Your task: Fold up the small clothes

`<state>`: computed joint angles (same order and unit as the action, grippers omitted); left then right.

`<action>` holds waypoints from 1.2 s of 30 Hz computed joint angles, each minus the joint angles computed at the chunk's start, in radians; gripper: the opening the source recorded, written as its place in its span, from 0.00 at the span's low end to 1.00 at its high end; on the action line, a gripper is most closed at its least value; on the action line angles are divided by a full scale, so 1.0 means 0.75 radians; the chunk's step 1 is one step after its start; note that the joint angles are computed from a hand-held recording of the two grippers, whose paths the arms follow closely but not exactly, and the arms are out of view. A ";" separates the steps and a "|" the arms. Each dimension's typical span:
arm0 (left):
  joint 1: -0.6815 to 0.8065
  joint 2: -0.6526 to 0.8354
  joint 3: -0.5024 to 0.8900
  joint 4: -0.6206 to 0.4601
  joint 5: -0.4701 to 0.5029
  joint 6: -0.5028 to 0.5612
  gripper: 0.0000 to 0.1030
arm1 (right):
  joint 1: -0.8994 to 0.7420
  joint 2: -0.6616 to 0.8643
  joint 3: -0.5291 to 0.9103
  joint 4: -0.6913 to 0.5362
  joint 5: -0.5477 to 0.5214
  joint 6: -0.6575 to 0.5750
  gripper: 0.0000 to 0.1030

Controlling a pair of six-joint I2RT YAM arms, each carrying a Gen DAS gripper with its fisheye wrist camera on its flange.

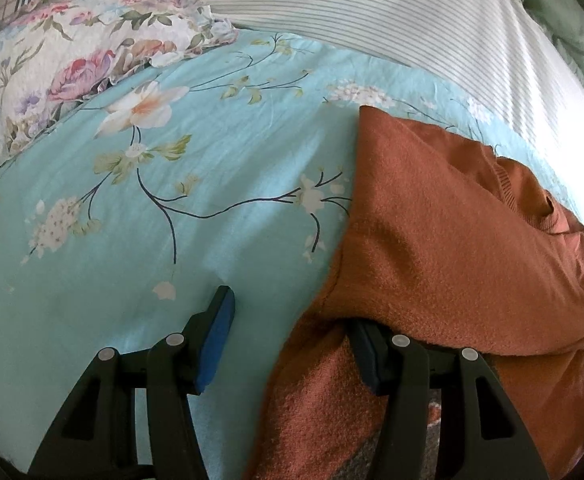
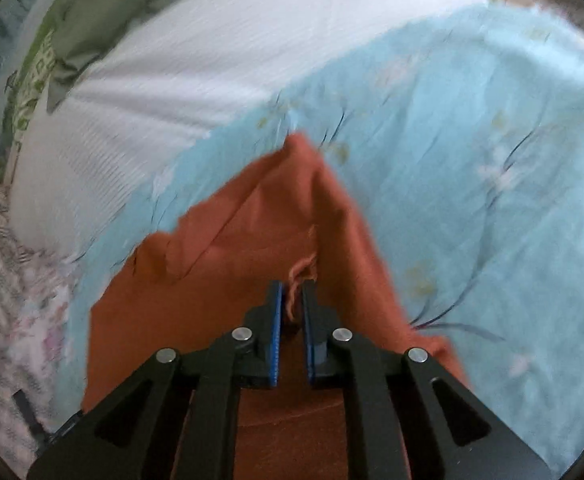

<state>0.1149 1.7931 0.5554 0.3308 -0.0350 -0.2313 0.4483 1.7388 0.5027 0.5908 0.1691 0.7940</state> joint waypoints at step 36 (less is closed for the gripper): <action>0.226 -0.384 -0.271 -0.178 0.392 0.269 0.54 | -0.236 -0.640 -0.449 -0.330 -0.467 -0.328 0.46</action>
<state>0.2843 1.5049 0.3522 0.1970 0.2587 -0.0299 0.2713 1.2591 0.1661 0.3432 -0.1809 0.5477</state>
